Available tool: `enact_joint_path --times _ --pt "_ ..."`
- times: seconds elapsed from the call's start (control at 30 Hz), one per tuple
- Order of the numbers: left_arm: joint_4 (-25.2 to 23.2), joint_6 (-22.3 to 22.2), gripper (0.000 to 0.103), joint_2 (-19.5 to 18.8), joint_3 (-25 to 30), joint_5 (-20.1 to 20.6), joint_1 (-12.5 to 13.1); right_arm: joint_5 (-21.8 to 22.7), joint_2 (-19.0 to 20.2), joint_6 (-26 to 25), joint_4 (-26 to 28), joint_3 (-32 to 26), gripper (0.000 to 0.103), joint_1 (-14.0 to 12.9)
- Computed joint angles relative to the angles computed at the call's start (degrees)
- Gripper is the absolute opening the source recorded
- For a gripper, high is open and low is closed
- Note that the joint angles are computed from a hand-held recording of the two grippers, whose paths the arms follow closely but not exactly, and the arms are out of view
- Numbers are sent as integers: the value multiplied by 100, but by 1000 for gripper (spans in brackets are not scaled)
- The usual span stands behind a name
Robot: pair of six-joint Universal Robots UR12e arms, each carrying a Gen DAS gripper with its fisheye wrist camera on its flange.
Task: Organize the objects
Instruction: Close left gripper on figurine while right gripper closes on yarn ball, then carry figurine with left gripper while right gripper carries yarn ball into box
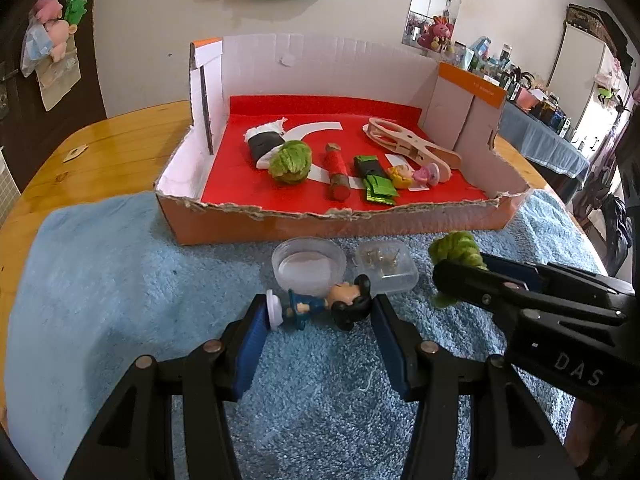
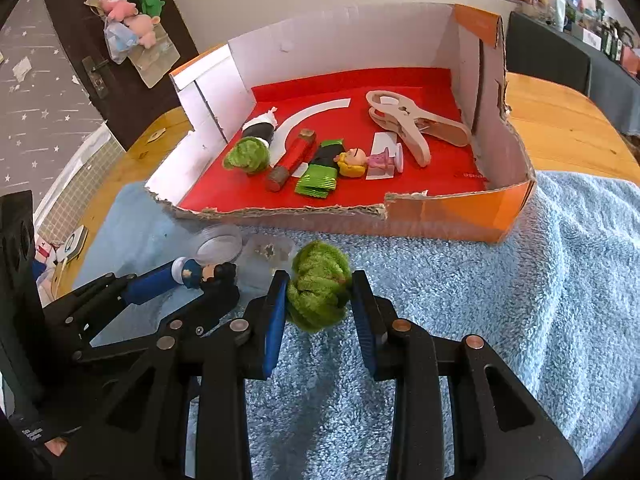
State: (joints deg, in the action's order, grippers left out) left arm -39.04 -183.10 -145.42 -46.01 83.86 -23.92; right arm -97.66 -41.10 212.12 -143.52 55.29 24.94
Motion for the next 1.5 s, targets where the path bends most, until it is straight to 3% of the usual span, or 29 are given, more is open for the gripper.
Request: enact_joint_path --times 0.97,1.5 --pt "286 -30 54 123 -104 -100 31 -34 -61 -99 -310 5 30 30" --pt "275 -61 54 -21 290 -106 51 -90 -42 -243 -350 -141 30 8"
